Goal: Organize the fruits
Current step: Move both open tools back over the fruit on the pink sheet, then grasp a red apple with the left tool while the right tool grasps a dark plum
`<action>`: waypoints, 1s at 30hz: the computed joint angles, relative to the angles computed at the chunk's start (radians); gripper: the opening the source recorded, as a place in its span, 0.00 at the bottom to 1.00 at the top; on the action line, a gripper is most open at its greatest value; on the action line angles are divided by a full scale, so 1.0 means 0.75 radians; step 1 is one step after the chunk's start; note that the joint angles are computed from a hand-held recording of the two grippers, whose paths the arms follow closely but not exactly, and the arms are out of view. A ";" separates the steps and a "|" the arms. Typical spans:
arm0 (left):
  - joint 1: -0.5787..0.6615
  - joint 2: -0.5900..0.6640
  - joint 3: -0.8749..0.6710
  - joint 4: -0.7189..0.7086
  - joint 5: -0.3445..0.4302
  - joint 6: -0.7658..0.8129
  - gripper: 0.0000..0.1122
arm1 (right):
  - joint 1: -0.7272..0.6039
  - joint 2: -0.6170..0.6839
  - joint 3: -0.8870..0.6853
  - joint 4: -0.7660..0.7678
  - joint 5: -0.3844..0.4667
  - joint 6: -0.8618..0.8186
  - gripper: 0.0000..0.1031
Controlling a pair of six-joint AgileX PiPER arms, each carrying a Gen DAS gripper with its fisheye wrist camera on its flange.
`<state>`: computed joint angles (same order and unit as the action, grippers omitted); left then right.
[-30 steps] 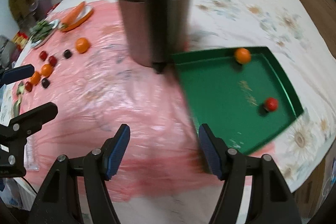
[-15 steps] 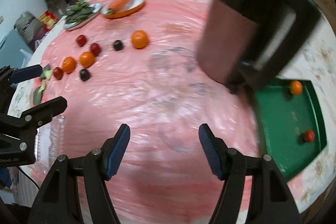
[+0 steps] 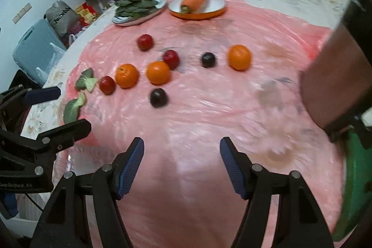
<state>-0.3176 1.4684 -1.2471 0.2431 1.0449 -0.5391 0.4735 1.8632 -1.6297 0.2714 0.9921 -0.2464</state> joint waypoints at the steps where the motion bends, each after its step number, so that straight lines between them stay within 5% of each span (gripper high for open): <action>1: 0.024 -0.006 0.016 -0.006 -0.009 0.020 0.75 | 0.016 0.016 -0.012 0.010 -0.010 0.000 0.98; 11: 0.293 0.033 0.079 -0.141 -0.136 0.276 0.64 | 0.085 0.211 -0.197 0.101 -0.058 -0.012 0.65; 24: 0.422 0.237 0.013 -0.243 -0.233 0.498 0.48 | 0.089 0.349 -0.359 0.101 -0.026 -0.039 0.57; 30: 0.436 0.286 -0.010 -0.265 -0.234 0.545 0.47 | 0.072 0.415 -0.421 0.144 0.030 -0.089 0.31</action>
<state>0.0092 1.6831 -1.2543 0.0441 0.8692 -0.1302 0.5271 2.1744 -1.9452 0.3792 1.0145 -0.3135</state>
